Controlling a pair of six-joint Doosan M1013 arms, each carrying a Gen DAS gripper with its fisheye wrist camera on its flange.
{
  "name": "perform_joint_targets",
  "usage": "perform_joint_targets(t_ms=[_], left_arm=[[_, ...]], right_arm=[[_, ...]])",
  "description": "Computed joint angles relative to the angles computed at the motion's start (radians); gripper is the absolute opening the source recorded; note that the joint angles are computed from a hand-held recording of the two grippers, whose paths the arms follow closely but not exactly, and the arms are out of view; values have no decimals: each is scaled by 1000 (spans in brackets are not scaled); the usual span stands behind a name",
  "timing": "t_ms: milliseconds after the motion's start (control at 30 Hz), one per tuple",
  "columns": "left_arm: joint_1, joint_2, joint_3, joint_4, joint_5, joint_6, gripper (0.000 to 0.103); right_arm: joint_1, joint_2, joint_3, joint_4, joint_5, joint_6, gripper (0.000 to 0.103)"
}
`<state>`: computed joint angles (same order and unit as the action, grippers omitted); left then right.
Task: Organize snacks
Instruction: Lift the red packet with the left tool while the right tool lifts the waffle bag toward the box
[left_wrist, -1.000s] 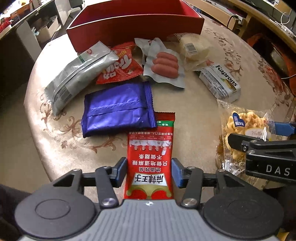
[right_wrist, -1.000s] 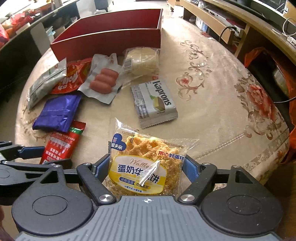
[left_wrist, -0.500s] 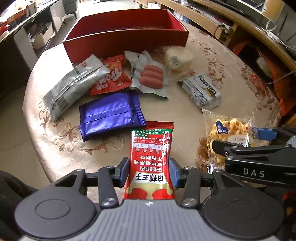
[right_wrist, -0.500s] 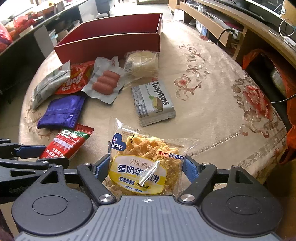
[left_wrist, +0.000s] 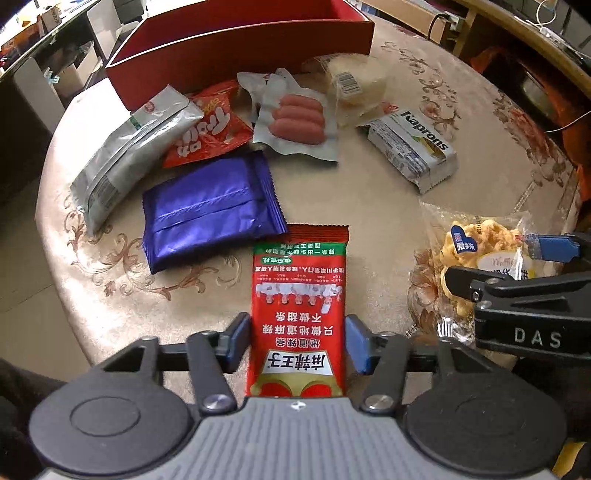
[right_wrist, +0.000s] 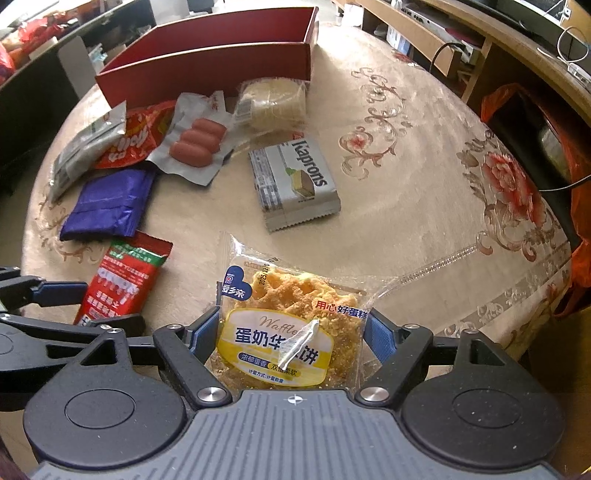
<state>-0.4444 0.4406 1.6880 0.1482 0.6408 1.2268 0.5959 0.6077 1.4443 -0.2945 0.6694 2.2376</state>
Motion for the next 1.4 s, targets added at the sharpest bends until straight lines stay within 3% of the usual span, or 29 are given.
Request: perform_joint_targets(t_ms=[300,667,1133,1400], left_arm=[[7,-36,20,-26,-30,-11,45],[26,-69,3,-81,-112,23,44],[86,-2,-137,-88,-159,-27,44],[117,85,-283,-59,-158,-69,44]], right_arm=[[6,-17,16,-24,-34,8,84],[6,-41,21,-119,-105,127,84],[-13,39,-161,-148,-91,128,83],[-40,140,-355,-112,-40,62,83]])
